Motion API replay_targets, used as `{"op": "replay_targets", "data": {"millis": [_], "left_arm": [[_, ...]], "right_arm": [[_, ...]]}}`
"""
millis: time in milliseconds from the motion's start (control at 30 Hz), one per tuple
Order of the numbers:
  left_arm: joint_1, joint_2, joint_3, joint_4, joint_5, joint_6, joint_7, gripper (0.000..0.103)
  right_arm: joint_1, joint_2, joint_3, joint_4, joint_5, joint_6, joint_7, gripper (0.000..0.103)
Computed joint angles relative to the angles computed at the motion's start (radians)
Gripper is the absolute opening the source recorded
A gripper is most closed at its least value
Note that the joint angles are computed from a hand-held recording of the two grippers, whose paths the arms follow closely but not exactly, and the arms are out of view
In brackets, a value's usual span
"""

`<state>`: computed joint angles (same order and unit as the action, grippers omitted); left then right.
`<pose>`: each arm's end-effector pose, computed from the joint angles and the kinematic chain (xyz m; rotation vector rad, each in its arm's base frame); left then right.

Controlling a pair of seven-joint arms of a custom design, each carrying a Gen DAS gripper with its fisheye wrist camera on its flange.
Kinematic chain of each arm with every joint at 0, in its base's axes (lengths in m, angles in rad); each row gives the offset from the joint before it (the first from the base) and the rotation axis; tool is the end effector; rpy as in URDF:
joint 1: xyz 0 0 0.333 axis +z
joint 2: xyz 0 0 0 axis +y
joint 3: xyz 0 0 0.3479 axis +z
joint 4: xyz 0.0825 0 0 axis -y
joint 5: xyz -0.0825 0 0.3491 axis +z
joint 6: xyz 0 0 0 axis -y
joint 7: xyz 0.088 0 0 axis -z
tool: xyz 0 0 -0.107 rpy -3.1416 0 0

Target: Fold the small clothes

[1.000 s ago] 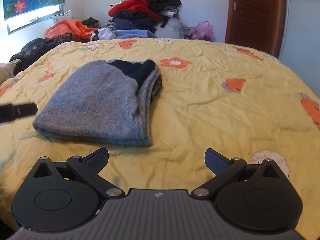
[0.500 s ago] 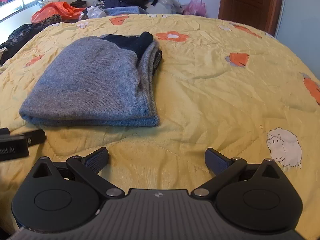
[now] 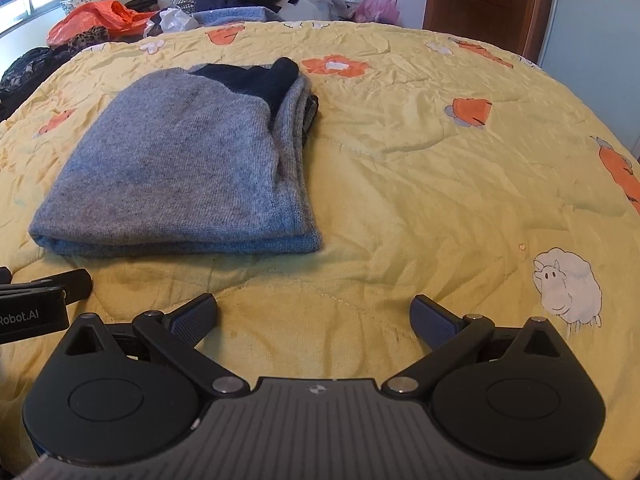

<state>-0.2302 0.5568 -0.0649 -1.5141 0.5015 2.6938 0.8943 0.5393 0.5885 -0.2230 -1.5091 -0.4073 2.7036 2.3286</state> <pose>0.6987 -0.2172 0.4518 -1.8392 1.8072 -0.6576 0.6811 0.2793 0.4381 -1.7743 1.8616 -0.6994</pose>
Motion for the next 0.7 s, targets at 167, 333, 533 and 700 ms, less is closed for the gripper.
{"op": "replay_targets", "data": {"millis": [167,333,533,700], "left_arm": [[0.001,0.005,-0.005,0.013,-0.011,-0.02,0.012,0.103],[0.003,0.005,-0.006,0.015,-0.015,-0.022,0.017,0.103],[0.005,0.008,-0.009,0.022,-0.023,-0.026,0.026,0.103],[0.025,0.013,-0.038,0.044,-0.058,-0.067,0.084,0.103]], "right_arm": [[0.003,-0.003,-0.002,-0.005,-0.002,0.001,0.004,0.103],[0.008,-0.005,-0.007,-0.012,-0.01,0.006,0.013,0.103],[0.01,-0.007,-0.008,-0.016,-0.015,0.011,0.018,0.103],[0.01,-0.008,-0.009,-0.019,-0.019,0.013,0.02,0.103]]}}
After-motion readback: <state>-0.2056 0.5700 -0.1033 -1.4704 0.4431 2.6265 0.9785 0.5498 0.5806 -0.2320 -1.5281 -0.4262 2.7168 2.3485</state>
